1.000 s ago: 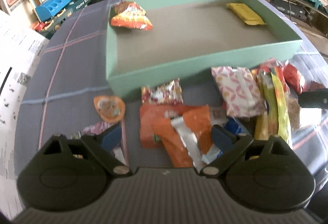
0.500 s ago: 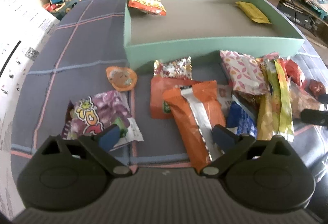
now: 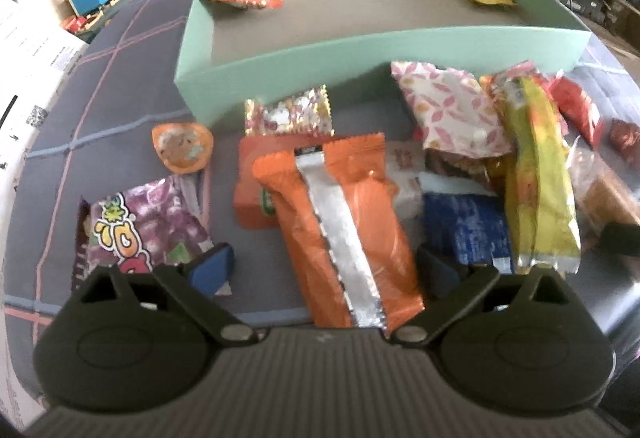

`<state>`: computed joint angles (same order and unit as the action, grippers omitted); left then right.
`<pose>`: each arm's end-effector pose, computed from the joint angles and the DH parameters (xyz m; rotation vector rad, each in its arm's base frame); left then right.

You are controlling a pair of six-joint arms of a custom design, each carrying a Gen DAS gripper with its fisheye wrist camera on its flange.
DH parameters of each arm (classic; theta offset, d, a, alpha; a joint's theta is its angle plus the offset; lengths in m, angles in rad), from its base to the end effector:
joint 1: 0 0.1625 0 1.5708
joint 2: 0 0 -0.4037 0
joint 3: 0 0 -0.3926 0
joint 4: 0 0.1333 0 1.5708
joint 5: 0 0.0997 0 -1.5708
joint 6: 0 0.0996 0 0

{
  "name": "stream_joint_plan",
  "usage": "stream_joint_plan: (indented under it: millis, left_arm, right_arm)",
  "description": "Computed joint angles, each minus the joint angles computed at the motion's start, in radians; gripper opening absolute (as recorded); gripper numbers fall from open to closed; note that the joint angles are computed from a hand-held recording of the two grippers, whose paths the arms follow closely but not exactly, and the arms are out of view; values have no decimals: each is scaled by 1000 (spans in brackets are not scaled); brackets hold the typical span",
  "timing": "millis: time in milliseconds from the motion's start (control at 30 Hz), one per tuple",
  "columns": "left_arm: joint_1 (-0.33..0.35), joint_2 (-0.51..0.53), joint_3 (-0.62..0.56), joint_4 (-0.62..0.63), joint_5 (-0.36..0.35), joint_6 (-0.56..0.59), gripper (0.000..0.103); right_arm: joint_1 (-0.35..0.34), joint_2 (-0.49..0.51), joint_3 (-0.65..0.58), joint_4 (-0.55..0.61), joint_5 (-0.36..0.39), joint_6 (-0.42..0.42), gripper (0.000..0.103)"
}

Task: Organize snacks
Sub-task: 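Grasp the orange-silver bar with the left gripper while the right grasps the pork-floss cake bag, then carry both packets into the green tray and release them side by side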

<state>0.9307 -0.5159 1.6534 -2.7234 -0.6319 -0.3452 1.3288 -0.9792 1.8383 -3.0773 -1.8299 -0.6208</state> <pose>-0.1969 -0.6221 -0.0520 0.3236 2.2376 -0.5575 -0.0437 -0.6269 0.1836 0.3733 -2.5440 0.6429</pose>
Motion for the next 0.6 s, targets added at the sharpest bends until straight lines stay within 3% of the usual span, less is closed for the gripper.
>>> stream_joint_plan:
  millis: [233, 300, 333, 367, 400, 500, 600]
  left_arm:
    - [6, -62, 62, -4, 12, -52, 99]
    - [5, -70, 75, -7, 7, -49, 94]
    - [4, -70, 79, -16, 0, -37, 82]
    - [4, -69, 85, -30, -10, -21, 62]
    - [3, -69, 92, -75, -36, 12, 52]
    - [-15, -64, 98, -102, -23, 62, 51]
    - [-24, -79, 111, -127, -55, 83, 51]
  right_arm:
    - [6, 19, -4, -41, -28, -82, 51]
    - [7, 29, -7, -49, -35, -105, 51]
    - [7, 31, -8, -48, -35, -110, 50]
    - [7, 36, -6, -62, -35, -120, 44]
    - [9, 40, -1, -81, -41, -132, 42]
    - [6, 21, -7, -40, -28, -83, 40]
    - [-3, -6, -3, -26, -8, -49, 40]
